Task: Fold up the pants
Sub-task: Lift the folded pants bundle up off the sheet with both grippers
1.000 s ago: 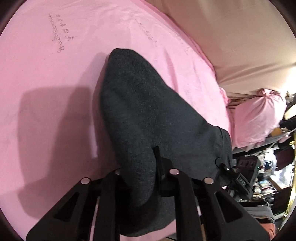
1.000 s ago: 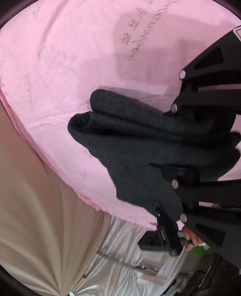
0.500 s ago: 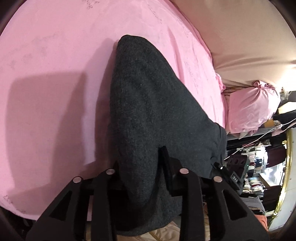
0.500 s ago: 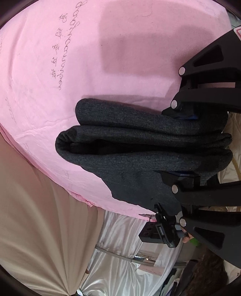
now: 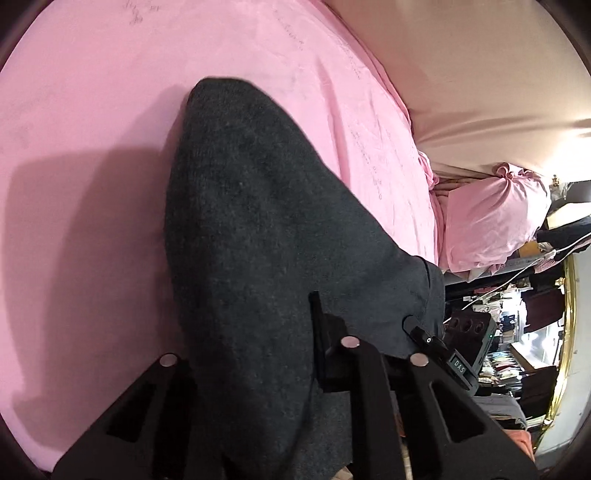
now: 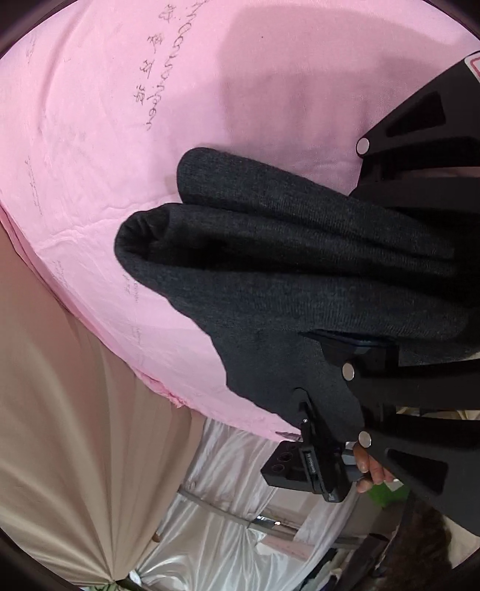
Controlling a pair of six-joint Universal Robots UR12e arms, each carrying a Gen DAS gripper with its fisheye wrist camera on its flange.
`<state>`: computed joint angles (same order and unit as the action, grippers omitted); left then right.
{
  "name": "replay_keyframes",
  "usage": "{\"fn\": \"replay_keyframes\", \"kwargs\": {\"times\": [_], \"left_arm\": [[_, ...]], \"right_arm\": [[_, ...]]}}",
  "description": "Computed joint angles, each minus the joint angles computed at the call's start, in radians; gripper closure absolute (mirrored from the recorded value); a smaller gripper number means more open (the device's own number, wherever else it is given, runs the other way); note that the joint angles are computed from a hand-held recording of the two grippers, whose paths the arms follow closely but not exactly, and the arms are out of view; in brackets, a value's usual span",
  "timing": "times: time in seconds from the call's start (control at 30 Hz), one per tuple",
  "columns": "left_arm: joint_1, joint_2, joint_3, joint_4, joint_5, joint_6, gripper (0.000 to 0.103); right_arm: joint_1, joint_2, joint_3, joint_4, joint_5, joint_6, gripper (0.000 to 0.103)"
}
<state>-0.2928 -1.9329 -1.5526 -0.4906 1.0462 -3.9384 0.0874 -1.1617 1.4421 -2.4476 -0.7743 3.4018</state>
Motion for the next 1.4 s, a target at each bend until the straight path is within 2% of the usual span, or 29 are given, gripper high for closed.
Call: {"fn": "replay_keyframes", "kwargs": {"times": [0.1, 0.27, 0.33, 0.53, 0.73, 1.03, 1.17, 1.27, 1.4], "left_arm": [[-0.028, 0.028, 0.025, -0.061, 0.083, 0.085, 0.090], [-0.064, 0.067, 0.064, -0.138, 0.155, 0.223, 0.090], [-0.073, 0.081, 0.067, -0.146, 0.175, 0.252, 0.090], [-0.107, 0.114, 0.088, -0.100, 0.270, 0.333, 0.090], [-0.128, 0.140, 0.105, 0.021, 0.364, 0.429, 0.090], [-0.150, 0.129, 0.173, 0.194, 0.500, 0.582, 0.089], [-0.148, 0.100, 0.237, 0.253, 0.548, 0.653, 0.089], [-0.147, 0.067, 0.297, 0.283, 0.589, 0.701, 0.089], [-0.147, -0.013, 0.421, 0.304, 0.645, 0.750, 0.088]], "right_arm": [[0.006, -0.031, 0.005, 0.019, -0.031, -0.034, 0.076], [0.012, -0.089, 0.017, 0.044, -0.066, -0.095, 0.076], [0.016, -0.105, 0.022, 0.028, -0.077, -0.092, 0.076], [0.017, -0.141, 0.030, -0.072, -0.081, -0.093, 0.076], [0.024, -0.146, -0.010, -0.228, -0.096, -0.106, 0.076], [0.024, -0.095, -0.152, -0.413, -0.103, -0.123, 0.076], [0.030, -0.043, -0.256, -0.472, -0.125, -0.107, 0.076], [0.040, 0.005, -0.347, -0.486, -0.169, -0.113, 0.076], [0.049, 0.096, -0.507, -0.469, -0.220, -0.107, 0.076]]}}
